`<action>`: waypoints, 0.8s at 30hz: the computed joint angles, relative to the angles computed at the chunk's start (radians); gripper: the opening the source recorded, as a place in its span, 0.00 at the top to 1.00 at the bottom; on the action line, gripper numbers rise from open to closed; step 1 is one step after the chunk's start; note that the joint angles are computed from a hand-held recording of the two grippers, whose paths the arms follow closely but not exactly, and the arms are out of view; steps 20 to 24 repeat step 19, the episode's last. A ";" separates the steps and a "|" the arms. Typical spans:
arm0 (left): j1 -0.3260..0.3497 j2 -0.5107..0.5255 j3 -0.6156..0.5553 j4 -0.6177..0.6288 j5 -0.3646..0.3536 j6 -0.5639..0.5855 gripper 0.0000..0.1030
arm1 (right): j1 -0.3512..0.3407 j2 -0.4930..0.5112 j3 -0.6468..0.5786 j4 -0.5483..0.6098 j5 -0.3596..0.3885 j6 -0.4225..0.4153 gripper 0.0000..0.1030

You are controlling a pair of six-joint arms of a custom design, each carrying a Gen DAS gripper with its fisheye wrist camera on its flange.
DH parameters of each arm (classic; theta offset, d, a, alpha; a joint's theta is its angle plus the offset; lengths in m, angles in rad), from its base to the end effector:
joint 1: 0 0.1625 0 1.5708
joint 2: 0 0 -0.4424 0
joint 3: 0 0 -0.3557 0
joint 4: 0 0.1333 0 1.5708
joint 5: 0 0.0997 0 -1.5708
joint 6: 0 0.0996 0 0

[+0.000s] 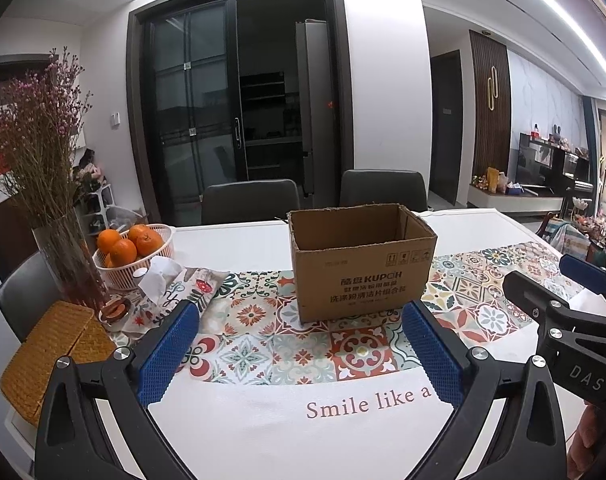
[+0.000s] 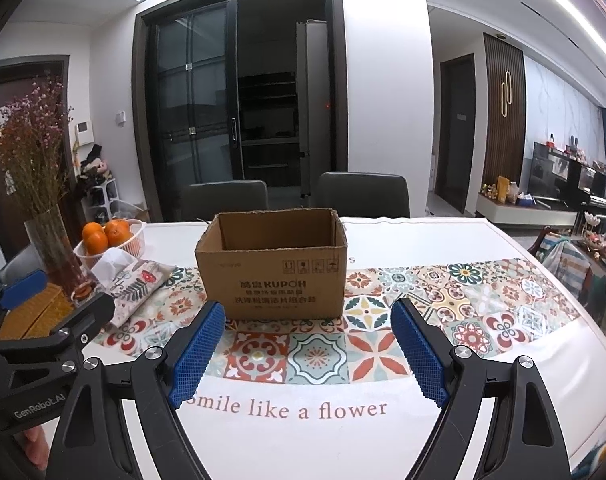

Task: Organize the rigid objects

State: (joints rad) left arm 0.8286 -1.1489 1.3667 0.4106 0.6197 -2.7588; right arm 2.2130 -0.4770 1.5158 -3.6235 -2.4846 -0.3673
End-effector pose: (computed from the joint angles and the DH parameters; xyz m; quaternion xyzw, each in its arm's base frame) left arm -0.1912 -0.5257 0.3746 0.2466 0.7809 -0.4700 0.3292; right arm 0.4496 -0.5102 0.1116 0.1919 -0.7903 0.4844 0.3223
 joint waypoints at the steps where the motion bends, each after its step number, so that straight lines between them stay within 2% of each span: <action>1: -0.001 0.000 0.001 0.000 -0.003 -0.001 0.00 | 0.001 0.001 -0.001 -0.003 -0.002 -0.004 0.17; 24: 0.006 0.009 -0.012 0.026 0.008 -0.018 0.00 | 0.000 -0.002 -0.001 0.011 0.004 0.006 0.17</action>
